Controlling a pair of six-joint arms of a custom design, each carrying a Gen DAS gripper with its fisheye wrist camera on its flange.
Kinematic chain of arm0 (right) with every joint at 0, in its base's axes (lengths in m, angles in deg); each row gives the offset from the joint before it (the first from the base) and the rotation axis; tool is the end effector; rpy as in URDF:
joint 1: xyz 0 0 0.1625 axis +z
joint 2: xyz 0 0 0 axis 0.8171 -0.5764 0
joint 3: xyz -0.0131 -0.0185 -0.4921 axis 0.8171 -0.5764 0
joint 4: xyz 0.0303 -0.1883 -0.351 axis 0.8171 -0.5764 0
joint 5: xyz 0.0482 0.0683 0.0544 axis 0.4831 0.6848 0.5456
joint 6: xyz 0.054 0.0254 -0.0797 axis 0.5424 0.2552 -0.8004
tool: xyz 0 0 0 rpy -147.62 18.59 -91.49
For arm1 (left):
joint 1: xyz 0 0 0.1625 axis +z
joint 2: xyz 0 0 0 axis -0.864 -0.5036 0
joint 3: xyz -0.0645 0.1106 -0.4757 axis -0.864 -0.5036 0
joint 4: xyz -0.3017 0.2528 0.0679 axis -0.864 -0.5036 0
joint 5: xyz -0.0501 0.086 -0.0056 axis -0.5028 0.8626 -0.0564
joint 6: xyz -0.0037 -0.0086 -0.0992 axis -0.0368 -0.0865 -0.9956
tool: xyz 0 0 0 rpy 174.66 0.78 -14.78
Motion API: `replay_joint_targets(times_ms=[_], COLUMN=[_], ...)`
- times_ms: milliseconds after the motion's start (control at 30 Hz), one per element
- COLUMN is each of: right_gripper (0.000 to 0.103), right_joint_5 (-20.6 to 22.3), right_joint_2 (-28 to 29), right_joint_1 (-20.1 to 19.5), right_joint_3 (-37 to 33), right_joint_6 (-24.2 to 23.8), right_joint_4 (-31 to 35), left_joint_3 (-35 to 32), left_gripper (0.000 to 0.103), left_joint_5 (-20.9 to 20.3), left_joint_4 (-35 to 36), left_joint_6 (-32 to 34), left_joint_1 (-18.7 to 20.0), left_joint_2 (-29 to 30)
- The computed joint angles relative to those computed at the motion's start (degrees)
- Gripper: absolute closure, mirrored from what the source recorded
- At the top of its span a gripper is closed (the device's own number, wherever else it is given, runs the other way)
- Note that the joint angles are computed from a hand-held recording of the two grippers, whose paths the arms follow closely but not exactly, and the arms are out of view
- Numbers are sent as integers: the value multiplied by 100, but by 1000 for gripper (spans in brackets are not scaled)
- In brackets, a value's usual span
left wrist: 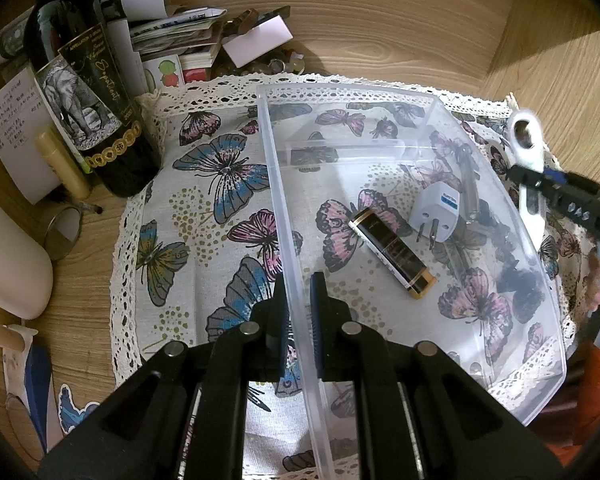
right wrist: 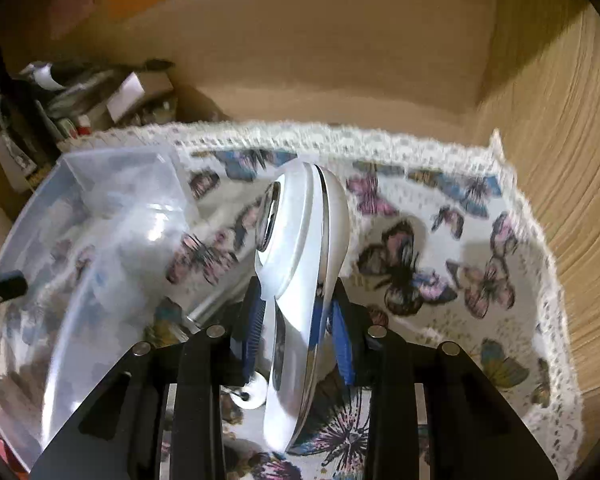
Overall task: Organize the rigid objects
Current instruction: 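Grasp the white handheld device with the right gripper and lift it, then lower the white device into the clear box and open the right gripper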
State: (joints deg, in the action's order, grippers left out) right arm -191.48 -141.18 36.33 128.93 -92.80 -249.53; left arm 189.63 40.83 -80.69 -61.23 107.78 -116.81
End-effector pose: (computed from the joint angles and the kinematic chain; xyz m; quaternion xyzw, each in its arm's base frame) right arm 0.0979 -0.6282 0.2634 0.1857 -0.8688 0.3129 0.3358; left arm -0.2806 -0.6168 0.0956 0.1893 0.9031 -0.2196 0.3167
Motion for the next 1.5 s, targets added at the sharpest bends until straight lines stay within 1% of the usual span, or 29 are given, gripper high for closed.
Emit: replay_joint_targets(times_ms=[100,167,333,467,567,667,800,933,1200,1367,1500], right_gripper=[75,75,75,75,75,75,75,75,75,75,74], right_joint_5=[59,144,446,781,1019,1163,1303,1163,663,391,268], right_joint_2=[-4,0,-70,-94,-107,-105,-68,58,440,588,622], right_joint_1=[130,196,398,518,600,658,698,722,688,669,654], right_joint_3=[39,20,98,185,262,320,317,231,-25,-153,-239], right_joint_6=[-226,-310,-523,-690,-761,-832,-818,-833,-861,-900,-888], right_joint_4=[-302,-374,-583,-711,-687,-594,-197,201,859,1038,1228], left_joint_3=[5,4,3,7,3,-2,-9,-5,-7,10,10], left_gripper=[93,93,93,93,93,93,93,93,93,93,93], left_joint_5=[8,5,5,0,-7,-4,-14,-17,-35,-44,-38], left_joint_4=[-9,-17,-14,-21,-21,-27,-26,-32,-65,-107,-126], left_joint_6=[12,22,19,27,29,42,41,35,61,94,113], left_joint_1=[-2,1,0,3,6,7,8,6,11,22,22], left_joint_2=[0,0,1,-3,-3,-1,2,2,7,3,11])
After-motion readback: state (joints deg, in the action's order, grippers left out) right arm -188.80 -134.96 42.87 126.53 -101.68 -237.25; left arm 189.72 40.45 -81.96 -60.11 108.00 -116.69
